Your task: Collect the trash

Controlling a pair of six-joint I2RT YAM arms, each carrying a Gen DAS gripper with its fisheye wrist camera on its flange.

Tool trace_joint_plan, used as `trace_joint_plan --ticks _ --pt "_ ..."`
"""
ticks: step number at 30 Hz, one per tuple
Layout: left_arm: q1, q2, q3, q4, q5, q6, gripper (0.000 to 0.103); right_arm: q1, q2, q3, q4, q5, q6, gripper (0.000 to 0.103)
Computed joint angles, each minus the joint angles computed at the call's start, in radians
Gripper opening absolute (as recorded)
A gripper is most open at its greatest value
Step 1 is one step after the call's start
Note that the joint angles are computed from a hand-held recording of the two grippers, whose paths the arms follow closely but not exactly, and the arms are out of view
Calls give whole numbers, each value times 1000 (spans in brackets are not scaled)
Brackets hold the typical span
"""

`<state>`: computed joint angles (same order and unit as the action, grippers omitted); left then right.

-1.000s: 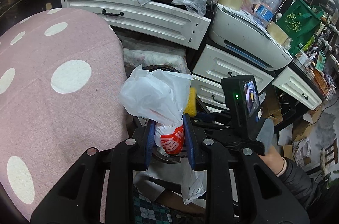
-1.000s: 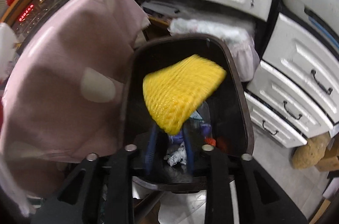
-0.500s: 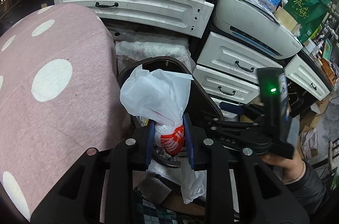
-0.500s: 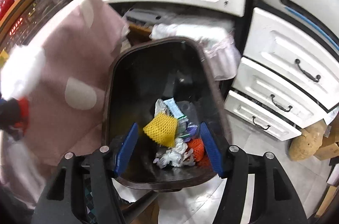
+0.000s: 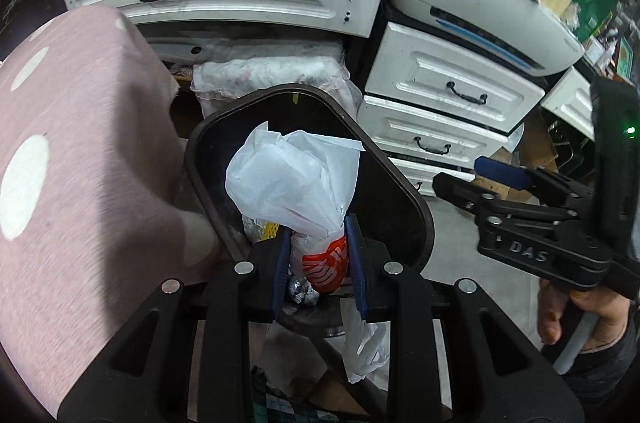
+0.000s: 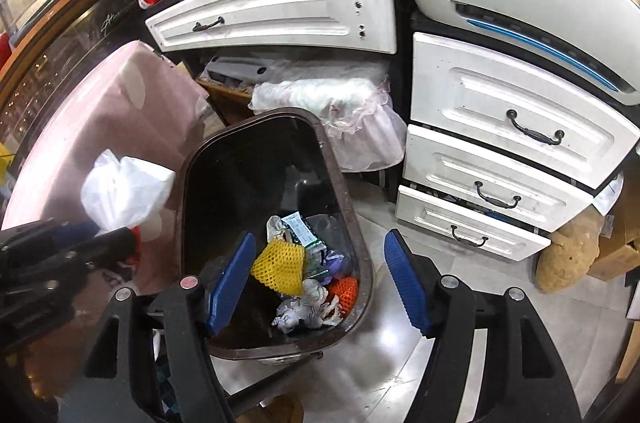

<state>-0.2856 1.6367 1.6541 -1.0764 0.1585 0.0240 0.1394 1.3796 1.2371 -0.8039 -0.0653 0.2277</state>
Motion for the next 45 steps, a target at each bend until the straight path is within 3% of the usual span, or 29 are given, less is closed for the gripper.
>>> trace_joint_plan --ticks 5,7,9,12,20,28,37,45 --pt "-28 52 24 8 -19 8 31 -22 -4 -2 1 -13 2 67" --pt "-40 58 23 11 -26 11 45 -25 -5 -3 0 -15 3 67" --pt "-48 49 8 33 -30 14 76 -30 -7 -4 0 -14 1 67" --pt "-66 23 -20 69 -47 31 89 -38 -16 -11 2 -12 5 71" --pt "-79 -34 -32 57 -35 31 94 -73 -40 -23 18 57 46 79" --pt "-85 -207 -81 72 -28 16 96 -64 -84 -9 -9 151 84 81" --pt "-5 -443 -137 69 -29 36 97 155 -178 83 -60 326 129 94" --pt "218 -646 -188 19 -23 130 97 496 -200 184 -66 604 189 97"
